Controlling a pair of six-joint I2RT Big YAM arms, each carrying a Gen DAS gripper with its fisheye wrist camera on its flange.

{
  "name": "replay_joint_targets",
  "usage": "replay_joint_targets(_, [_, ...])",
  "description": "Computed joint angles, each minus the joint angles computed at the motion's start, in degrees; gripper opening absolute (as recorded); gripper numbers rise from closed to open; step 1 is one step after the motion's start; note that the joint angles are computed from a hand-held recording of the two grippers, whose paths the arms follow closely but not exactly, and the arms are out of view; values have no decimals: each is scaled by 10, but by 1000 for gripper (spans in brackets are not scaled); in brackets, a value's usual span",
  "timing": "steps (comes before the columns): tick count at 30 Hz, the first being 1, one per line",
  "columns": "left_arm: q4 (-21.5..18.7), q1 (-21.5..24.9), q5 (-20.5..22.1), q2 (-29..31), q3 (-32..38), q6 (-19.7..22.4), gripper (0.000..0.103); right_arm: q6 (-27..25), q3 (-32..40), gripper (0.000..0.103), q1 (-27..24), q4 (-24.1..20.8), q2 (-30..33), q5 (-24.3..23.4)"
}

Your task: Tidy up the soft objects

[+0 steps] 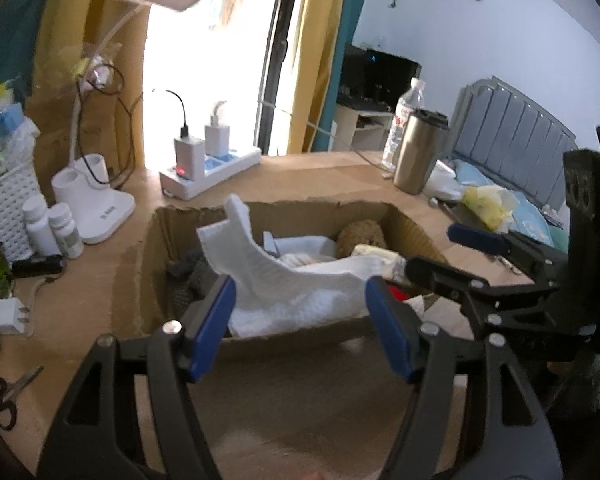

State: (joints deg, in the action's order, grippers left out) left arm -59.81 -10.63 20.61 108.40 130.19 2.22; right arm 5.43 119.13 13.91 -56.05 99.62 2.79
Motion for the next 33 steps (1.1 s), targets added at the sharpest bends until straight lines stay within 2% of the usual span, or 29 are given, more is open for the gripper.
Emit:
replay_joint_targets(4, [40,1,-2,-35,-45,-17,69,-1,-13,86,6,7,-20,10])
replay_joint_targets(9, [69,-3,-13,-66,-77,-12,69,-5,-25,86,15,10,-43,25])
replay_joint_targets(10, [75,-3,-14,-74,-86,-11,73,-6,-29,86,17,11,-48,28])
replay_joint_targets(11, [81,-3,-14,-82,-94,-11,82,-8,-32,86,18,13,-55,33])
replay_joint_targets(13, [102,-2,-8,-103,-120,-9,89,-10,-40,86,21,19,-65,41])
replay_joint_targets(17, [128,-5,-16,-135,-153,-5,90,-6,-57,86,22,30,-88,50])
replay_joint_targets(24, [168,-4,-22,-176,-197,-35,92,-12,-77,86,29,33,-118,70])
replay_joint_targets(26, [176,-2,-22,-188,-210,-36,100,-11,-86,86,34,33,-128,77])
replay_joint_targets(29, [175,2,-21,-201,-220,-40,100,-9,-100,86,43,36,-144,86])
replay_joint_targets(33, [201,6,-15,-232,-253,-57,100,-6,-124,86,51,56,-170,109])
